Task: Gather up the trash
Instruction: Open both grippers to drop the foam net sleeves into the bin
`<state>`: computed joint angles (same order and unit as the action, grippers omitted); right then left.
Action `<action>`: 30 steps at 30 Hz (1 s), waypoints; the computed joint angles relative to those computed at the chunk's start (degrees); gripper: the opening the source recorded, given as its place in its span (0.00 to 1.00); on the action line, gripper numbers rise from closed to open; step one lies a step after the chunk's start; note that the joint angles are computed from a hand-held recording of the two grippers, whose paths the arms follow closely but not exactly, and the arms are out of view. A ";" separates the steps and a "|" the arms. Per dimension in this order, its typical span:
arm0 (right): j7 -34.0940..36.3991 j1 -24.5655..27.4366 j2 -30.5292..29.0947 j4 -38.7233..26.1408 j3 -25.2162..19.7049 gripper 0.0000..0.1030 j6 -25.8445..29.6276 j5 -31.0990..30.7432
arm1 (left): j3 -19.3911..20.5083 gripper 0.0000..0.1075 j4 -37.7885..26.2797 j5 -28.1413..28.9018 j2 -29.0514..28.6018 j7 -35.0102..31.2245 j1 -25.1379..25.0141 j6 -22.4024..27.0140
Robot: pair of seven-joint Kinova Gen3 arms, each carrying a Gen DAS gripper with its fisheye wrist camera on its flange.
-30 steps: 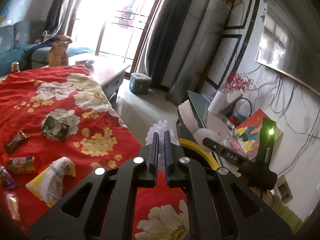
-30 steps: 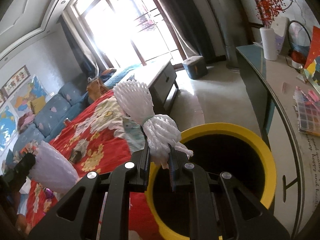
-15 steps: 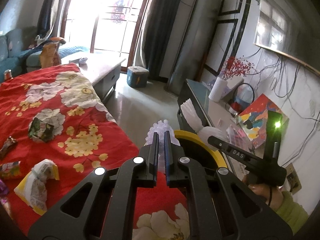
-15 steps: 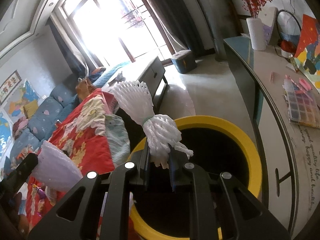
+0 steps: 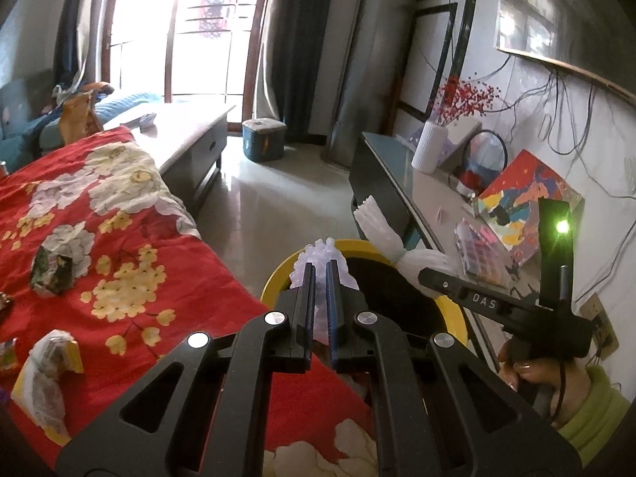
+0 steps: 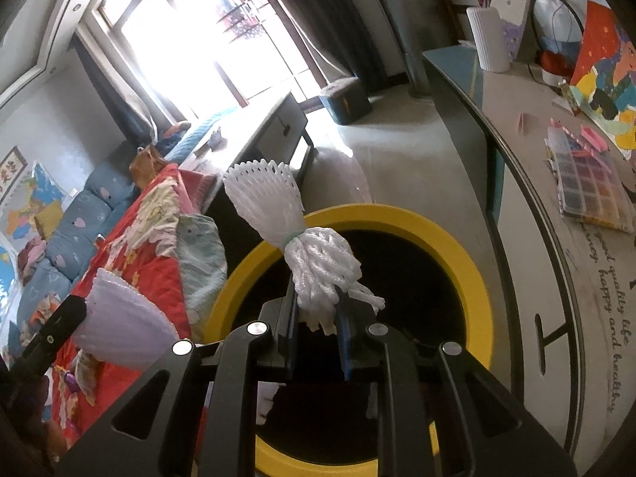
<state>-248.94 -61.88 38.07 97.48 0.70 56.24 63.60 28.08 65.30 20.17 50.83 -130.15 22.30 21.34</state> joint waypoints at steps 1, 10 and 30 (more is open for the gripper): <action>0.02 0.20 -0.06 0.25 -0.14 0.17 -0.50 0.02 | -0.35 0.02 -0.71 -0.10 0.32 0.29 0.28 0.94; 0.29 0.49 -0.14 0.59 -0.01 0.20 -2.42 -0.18 | -1.81 0.03 -3.49 0.53 1.80 0.70 1.61 4.32; 4.07 -1.20 0.91 -3.31 0.74 0.60 2.67 -2.01 | 2.09 0.86 1.19 6.84 0.21 -1.88 -3.99 1.15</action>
